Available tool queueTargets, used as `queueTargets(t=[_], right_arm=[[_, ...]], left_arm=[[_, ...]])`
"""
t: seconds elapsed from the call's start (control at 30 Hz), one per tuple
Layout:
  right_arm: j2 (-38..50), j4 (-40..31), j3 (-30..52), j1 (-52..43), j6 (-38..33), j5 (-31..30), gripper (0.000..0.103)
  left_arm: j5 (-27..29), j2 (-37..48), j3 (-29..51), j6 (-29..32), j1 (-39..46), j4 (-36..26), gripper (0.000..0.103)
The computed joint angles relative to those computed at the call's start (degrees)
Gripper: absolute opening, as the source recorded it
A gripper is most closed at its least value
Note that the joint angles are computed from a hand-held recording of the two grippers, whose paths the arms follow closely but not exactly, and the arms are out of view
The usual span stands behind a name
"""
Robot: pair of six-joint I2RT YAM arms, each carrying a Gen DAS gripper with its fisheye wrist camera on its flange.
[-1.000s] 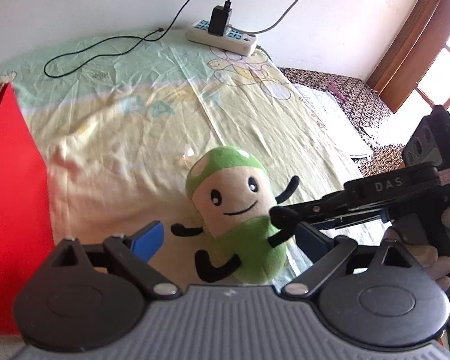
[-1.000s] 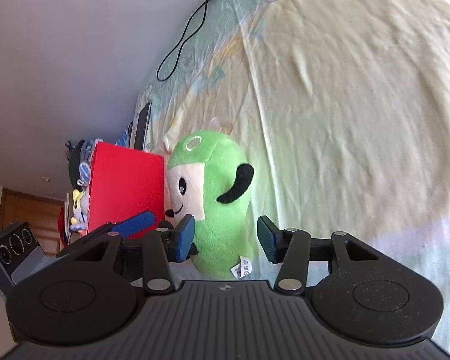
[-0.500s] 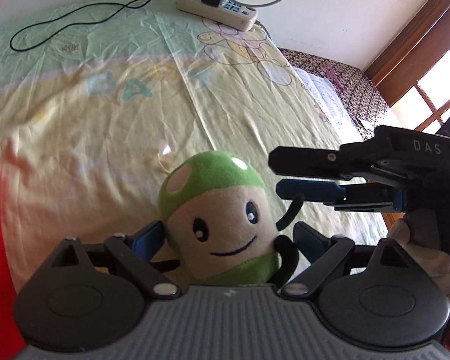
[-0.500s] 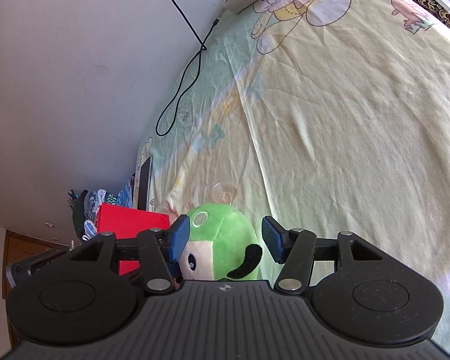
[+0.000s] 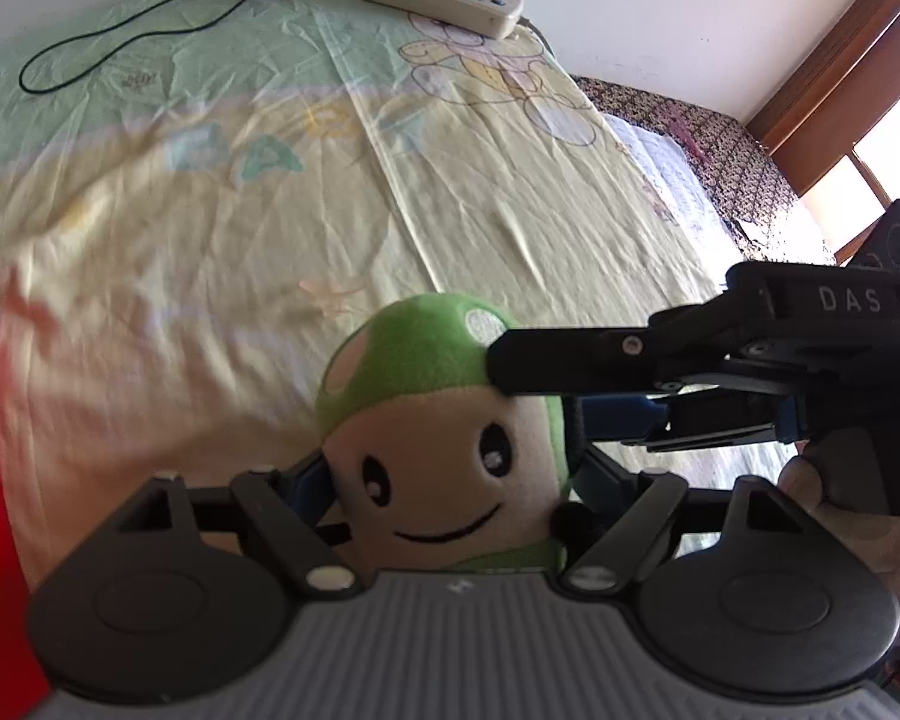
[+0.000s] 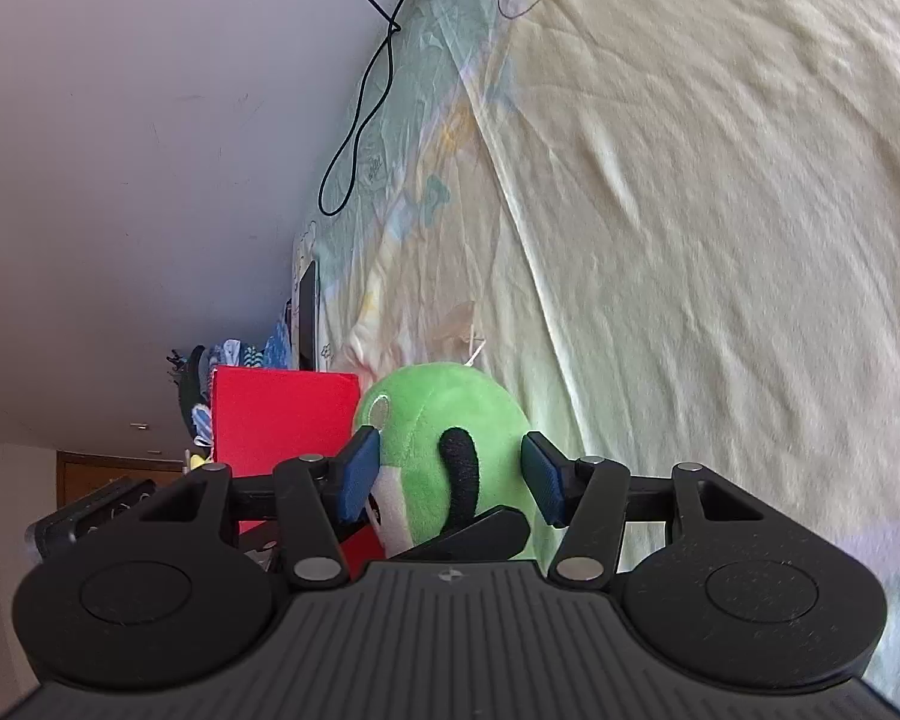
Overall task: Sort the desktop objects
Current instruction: 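Lift the pickle plush with the right gripper and carry it over the box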
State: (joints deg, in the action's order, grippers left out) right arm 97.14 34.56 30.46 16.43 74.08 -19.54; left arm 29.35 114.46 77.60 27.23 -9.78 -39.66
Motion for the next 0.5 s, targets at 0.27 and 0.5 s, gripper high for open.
queueTargets(t=[0.27,0.5], right_arm=[[-6.2,1.6,-5.1,1.4,2.8,-0.2,0.056],[-11.7,2.6,-5.3,5.8,0.5,5.0,0.056]], left_arm=[[0.0,-6.5,-5.7,1.2,0.4,0.3,0.080],[0.1,-18.0,-13.4,1.8,2.1,5.1,0.080]])
